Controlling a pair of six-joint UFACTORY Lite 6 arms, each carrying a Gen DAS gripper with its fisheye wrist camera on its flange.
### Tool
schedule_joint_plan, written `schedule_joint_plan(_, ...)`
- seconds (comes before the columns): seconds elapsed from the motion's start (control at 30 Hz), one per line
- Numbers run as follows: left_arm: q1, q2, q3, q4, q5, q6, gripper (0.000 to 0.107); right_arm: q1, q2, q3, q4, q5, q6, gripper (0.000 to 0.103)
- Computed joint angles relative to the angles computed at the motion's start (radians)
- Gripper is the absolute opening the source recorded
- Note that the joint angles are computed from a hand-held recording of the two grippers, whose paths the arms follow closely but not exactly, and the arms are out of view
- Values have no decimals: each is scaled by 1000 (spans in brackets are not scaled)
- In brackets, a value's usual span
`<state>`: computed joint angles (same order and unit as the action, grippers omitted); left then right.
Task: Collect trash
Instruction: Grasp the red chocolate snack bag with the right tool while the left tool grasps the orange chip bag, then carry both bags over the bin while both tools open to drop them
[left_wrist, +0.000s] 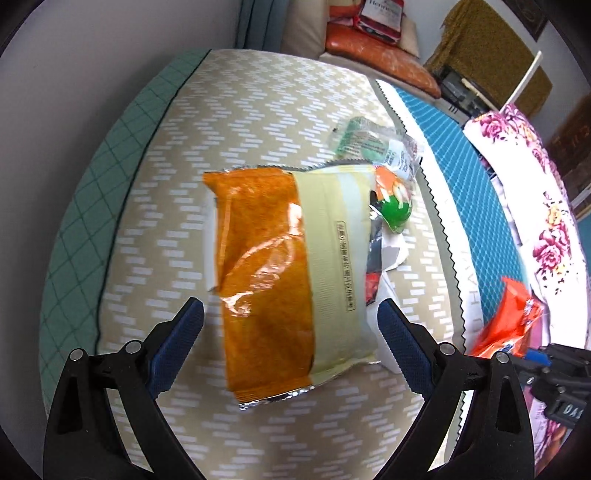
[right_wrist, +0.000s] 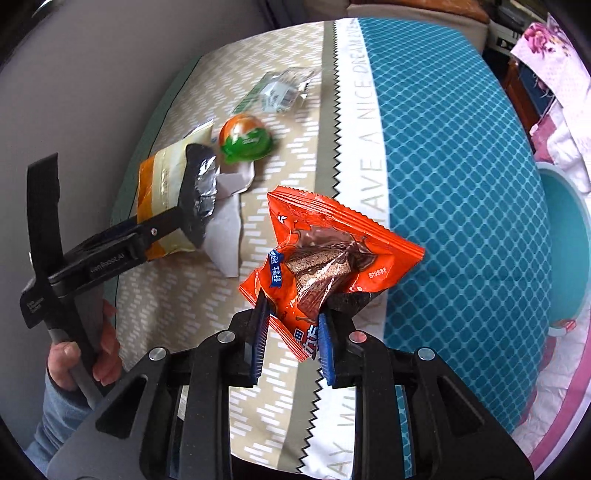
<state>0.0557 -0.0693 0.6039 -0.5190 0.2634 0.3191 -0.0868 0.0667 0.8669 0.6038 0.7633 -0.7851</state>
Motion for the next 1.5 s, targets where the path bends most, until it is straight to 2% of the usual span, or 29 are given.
schedule_joint_plan(0.03,-11,6,2,21,-1,-22,71,-33,5,14,0,18,-22,23)
schedule_joint_plan(0.07,-23,9,3,46,1,-52,66,-54,12,23,3,26,-38,23)
schedule_joint_plan(0.2,-68,-53,-40,229,-11,-252,58,-128,38,71,4,70,-87,23)
schedule_joint_plan(0.43,-115,-245,-101,293,88,-342,58,-274,22,114,13,183,-151,23)
schedule_joint_plan(0.6,-262,-221,-35,442,116,-541,58,-399,40,172,24,254,-195,23)
schedule_joint_plan(0.77,-432,-79,104,559,106,-715,58,-569,93,292,27,340,-248,23)
schedule_joint_plan(0.87,-524,48,223,631,95,-806,58,-627,129,350,43,350,-254,23)
schedule_joint_plan(1.1,-704,374,581,612,134,-828,58,-770,321,599,77,397,-265,23)
schedule_joint_plan(1.33,-817,706,1025,592,279,-776,58,-858,524,867,97,438,-217,23)
schedule_joint_plan(1.5,-862,945,1390,581,429,-733,58,-894,671,1055,93,472,-168,23)
